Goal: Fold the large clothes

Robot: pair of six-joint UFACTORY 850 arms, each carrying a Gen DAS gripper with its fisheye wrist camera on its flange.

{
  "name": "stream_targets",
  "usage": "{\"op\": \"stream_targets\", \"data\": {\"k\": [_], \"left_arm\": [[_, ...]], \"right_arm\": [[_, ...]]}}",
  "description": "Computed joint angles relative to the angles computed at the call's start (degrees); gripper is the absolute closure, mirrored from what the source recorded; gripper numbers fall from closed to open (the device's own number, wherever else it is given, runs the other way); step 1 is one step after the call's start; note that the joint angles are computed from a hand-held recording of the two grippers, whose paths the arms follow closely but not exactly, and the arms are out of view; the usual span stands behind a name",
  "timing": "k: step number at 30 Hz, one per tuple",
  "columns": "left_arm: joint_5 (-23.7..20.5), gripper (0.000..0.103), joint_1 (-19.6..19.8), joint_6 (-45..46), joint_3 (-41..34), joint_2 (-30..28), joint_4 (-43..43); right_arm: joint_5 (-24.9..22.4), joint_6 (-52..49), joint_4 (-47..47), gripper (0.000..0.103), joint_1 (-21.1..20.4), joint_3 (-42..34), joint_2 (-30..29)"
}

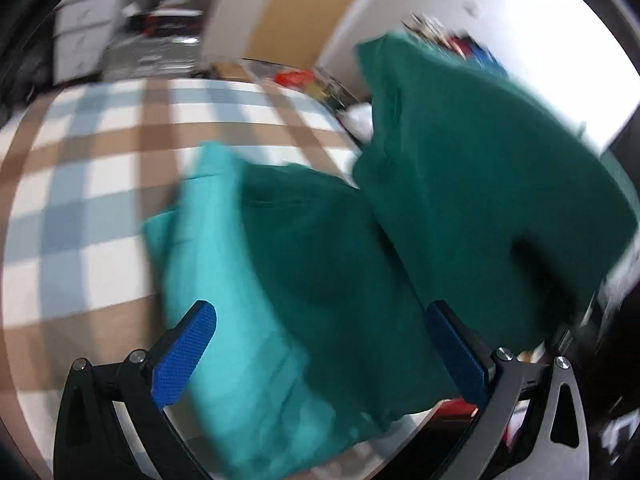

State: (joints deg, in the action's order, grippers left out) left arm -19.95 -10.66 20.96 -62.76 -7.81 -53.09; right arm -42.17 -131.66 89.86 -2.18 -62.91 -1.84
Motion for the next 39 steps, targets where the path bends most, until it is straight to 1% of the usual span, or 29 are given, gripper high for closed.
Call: {"op": "stream_targets", "data": {"k": [2, 3, 5, 7, 9, 10, 12, 13, 14, 15, 17, 18, 19, 20, 21, 22, 23, 24, 25, 26, 27, 28, 30, 31, 32, 33, 35, 37, 39], "left_arm": [[-1.34, 0.001, 2.39, -0.25, 2.71, 1.63, -1.76], [-2.08, 0.001, 4.29, 2.79, 4.68, 3.01, -5.56], [-2.96, 0.001, 5.8, 7.22, 6.63, 4.27, -10.76], [-6.07, 0.001, 7.9, 9.44, 7.77, 4.07, -14.4], [-7.32, 0.002, 7.92, 4.83, 8.89, 4.8, -11.73], [-7.66, 0.002, 8.24, 4.31, 9.27, 5.1, -11.29], [-6.47, 0.002, 8.07, 2.14, 9.9, 6.78, -9.36], [-6.02, 0.002, 8.14, 3.5, 10.29, 7.81, -10.86], [-6.19, 0.002, 8.03, 4.83, 11.74, 10.86, -13.12], [-5.46, 0.002, 7.99, 7.48, 12.21, 11.88, -16.59], [-2.46, 0.002, 7.3, 12.16, 12.88, 14.6, -22.93], [-2.35, 0.002, 7.32, 14.34, 12.29, 14.58, -25.16], [-3.57, 0.002, 7.01, 16.39, 10.31, 13.36, -26.83], [-5.87, 0.002, 6.67, 16.53, 7.82, 11.91, -26.24], [-8.57, 0.002, 6.72, 15.92, 5.34, 9.97, -24.0], [-12.21, 0.002, 6.02, 13.97, 0.64, 6.64, -19.53], [-14.05, 0.002, 4.9, 11.63, -3.99, 3.41, -15.43], [-15.26, 0.002, 3.41, 6.89, -8.79, -0.05, -10.04], [-17.77, 0.002, 2.48, 2.99, -12.9, -3.18, -6.04], [-22.02, 0.002, 1.63, 0.17, -18.08, -7.43, -3.11], [-26.0, 0.002, 0.73, -3.16, -23.23, -11.71, 0.28], [-28.65, 0.002, -0.05, -7.15, -27.14, -14.89, 4.16], [-33.4, 0.002, -1.48, -16.49, -34.97, -21.27, 14.14], [-35.11, 0.002, -1.55, -18.76, -37.16, -23.08, 16.09], [-35.76, 0.002, -1.16, -19.65, -37.75, -24.1, 15.65], [-34.6, 0.002, -0.56, -19.4, -36.33, -23.81, 13.12], [-33.01, 0.003, -0.34, -17.61, -34.34, -23.18, 11.59], [-31.14, 0.006, -0.87, -16.87, -32.22, -21.77, 13.25], [-29.22, 0.008, -1.47, -17.08, -30.66, -20.27, 15.75]], "right_arm": [[1.4, -5.16, 0.77, 0.082, 2.85, 3.92, 2.77], [1.65, -4.88, -0.37, 0.082, 4.44, 5.7, 4.04], [3.49, -0.56, -5.27, 0.081, 7.1, 7.45, 5.04], [10.42, 0.62, -9.61, 0.079, 12.16, 10.12, 6.38], [13.84, -0.59, -9.83, 0.073, 15.02, 11.78, 6.56], [15.02, 1.7, -11.38, 0.071, 16.15, 11.87, 6.27], [15.43, 9.11, -15.91, 0.066, 17.5, 11.31, 5.78], [15.22, 11.26, -17.49, 0.062, 17.89, 11.26, 5.7], [14.81, 12.1, -17.78, 0.06, 18.03, 11.81, 5.97], [13.73, 13.11, -18.06, 0.054, 17.8, 11.96, 5.85], [9.64, 15.56, -18.95, 0.05, 16.47, 11.3, 4.51], [7.07, 15.32, -17.67, 0.048, 15.49, 11.03, 3.76], [3.74, 15.97, -16.81, 0.046, 14.26, 10.42, 2.82], [0.69, 16.88, -16.51, 0.046, 12.95, 9.92, 2.05], [-1.73, 18.73, -17.01, 0.045, 12.04, 9.11, 1.24], [-3.04, 20.41, -17.63, 0.043, 11.78, 8.73, 1.05], [-4.94, 21.6, -18.25, 0.042, 11.21, 7.87, 0.47], [-6.96, 22.29, -18.69, 0.038, 10.58, 7.6, 0.27], [-10.41, 23.45, -19.74, 0.031, 9.76, 6.82, -0.56], [-12.52, 24.07, -20.7, 0.029, 9.21, 6.42, -0.88], [-13.62, 24.38, -21.35, 0.028, 9.1, 6.53, -0.66], [-14.2, 24.38, -21.74, 0.028, 8.9, 6.62, -0.59], [-16.36, 26.19, -22.51, 0.028, 8.37, 5.94, -1.26], [-18.32, 27.41, -23.27, 0.028, 7.83, 4.8, -2.2], [-20.34, 28.43, -23.81, 0.028, 7.38, 3.71, -3.06], [-24.19, 30.24, -24.84, 0.028, 6.3, 2.13, -4.57], [-31.8, 32.7, -26.56, 0.03, 3.91, -0.4, -7.07], [-41.09, 33.98, -27.04, 0.03, 0.78, -2.64, -9.67], [-48.69, 34.86, -26.66, 0.031, -2.06, -4.52, -11.86]]}}
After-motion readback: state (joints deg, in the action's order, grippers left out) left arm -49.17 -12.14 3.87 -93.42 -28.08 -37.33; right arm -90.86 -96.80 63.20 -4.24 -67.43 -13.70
